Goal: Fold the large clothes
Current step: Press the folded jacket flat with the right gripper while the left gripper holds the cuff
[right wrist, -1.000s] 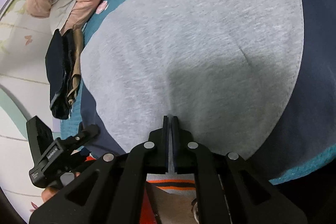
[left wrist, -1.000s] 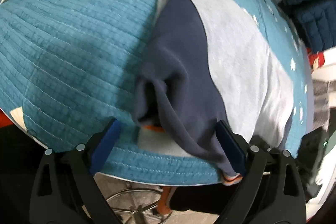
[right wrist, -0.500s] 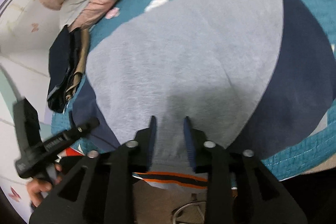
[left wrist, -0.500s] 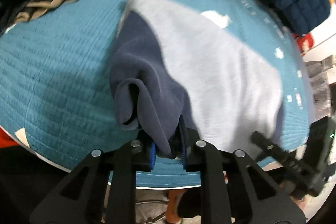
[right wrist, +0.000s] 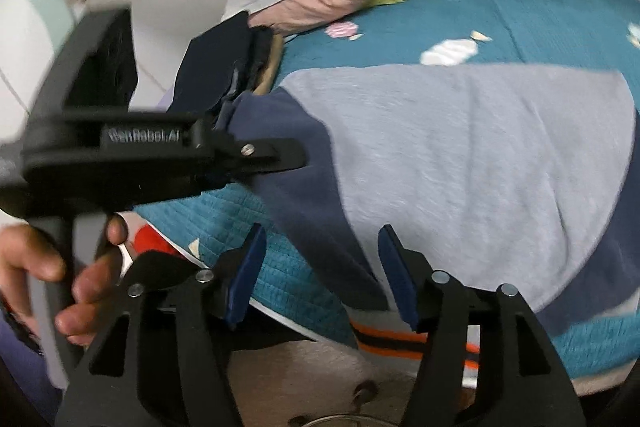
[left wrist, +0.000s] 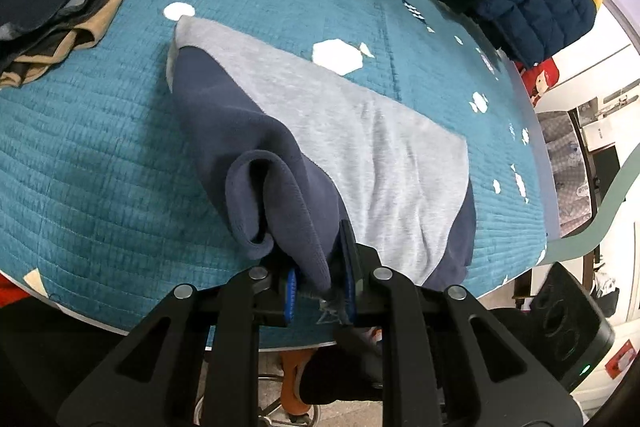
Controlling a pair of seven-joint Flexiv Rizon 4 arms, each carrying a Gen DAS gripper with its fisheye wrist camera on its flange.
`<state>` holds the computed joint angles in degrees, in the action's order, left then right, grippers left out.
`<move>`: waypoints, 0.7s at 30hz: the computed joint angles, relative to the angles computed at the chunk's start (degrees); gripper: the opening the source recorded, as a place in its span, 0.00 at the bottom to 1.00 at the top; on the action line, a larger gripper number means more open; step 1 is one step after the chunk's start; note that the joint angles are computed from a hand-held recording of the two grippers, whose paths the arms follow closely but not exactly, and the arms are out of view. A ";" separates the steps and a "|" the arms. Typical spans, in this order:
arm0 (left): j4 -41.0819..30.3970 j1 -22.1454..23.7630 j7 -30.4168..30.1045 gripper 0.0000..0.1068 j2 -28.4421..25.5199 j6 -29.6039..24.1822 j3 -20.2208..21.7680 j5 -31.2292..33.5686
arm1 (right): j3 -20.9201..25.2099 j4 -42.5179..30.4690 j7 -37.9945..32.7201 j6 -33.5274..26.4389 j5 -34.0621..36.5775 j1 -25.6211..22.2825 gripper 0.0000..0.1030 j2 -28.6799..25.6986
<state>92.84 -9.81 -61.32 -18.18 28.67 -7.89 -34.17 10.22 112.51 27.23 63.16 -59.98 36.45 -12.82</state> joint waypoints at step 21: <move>3.13 2.89 10.63 0.21 3.22 6.66 0.78 -18.12 | -6.38 2.24 21.13 11.22 -14.64 -4.53 0.14 -0.46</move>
